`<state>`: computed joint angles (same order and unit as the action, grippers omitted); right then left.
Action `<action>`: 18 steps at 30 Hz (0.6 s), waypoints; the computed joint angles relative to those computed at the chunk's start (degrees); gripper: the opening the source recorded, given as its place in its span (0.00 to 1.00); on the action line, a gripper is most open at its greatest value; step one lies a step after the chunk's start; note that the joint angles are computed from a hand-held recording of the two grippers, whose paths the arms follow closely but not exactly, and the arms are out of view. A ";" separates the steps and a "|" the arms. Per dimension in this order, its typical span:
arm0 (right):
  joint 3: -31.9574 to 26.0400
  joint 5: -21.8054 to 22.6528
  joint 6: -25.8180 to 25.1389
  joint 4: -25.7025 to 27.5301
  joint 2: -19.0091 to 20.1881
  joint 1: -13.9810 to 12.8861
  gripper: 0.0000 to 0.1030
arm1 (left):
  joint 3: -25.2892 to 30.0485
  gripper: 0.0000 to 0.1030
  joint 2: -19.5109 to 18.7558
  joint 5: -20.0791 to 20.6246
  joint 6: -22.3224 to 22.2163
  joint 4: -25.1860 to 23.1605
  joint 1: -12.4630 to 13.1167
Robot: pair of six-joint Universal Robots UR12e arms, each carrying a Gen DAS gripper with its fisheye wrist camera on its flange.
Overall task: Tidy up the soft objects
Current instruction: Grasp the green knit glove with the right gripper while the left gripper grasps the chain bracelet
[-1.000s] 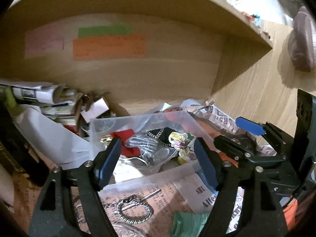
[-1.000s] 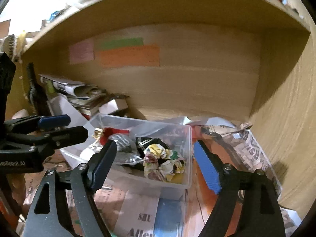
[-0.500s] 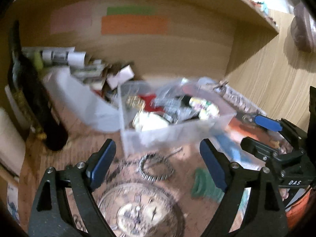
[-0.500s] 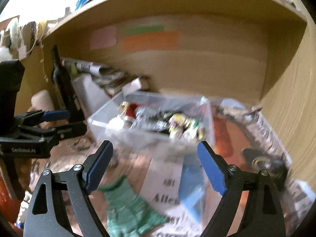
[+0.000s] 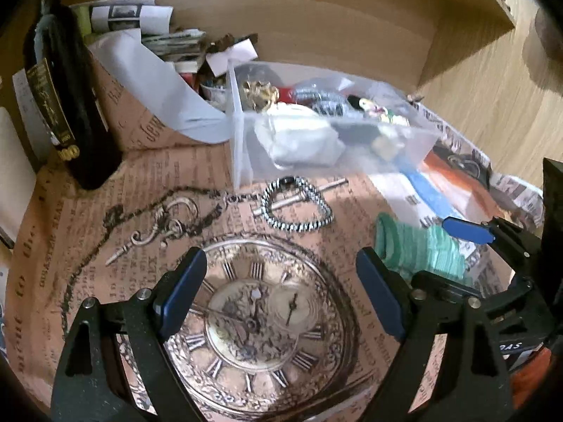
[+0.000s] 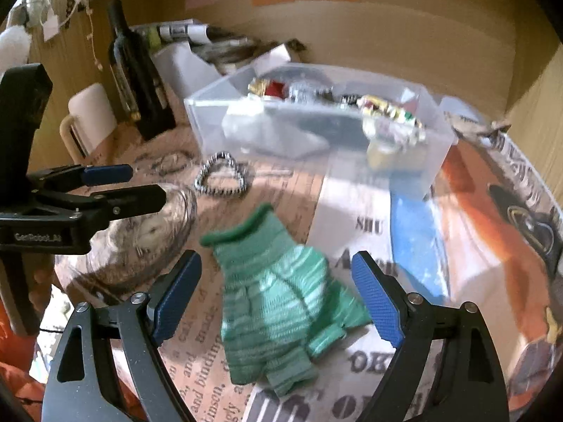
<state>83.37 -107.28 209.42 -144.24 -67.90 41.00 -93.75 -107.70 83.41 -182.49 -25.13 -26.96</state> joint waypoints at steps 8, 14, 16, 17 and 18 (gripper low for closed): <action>1.55 -0.77 0.12 -0.90 -0.62 0.00 0.44 | 2.68 0.85 -1.81 0.49 1.27 -3.16 -0.58; 3.44 -0.94 0.54 -4.94 -1.69 -0.50 0.30 | 6.30 0.85 -4.28 2.66 2.84 -5.58 -1.24; 3.47 -2.38 0.80 -5.53 -1.88 -0.40 0.29 | 7.69 0.85 -5.11 2.43 3.49 -6.88 -1.24; 3.73 -2.71 0.91 -6.09 -2.13 -0.49 0.29 | 8.40 0.85 -5.54 2.15 3.84 -7.64 -1.17; 3.93 -3.18 1.02 -6.62 -2.36 -0.55 0.29 | 9.26 0.85 -6.04 2.09 4.04 -8.78 -1.15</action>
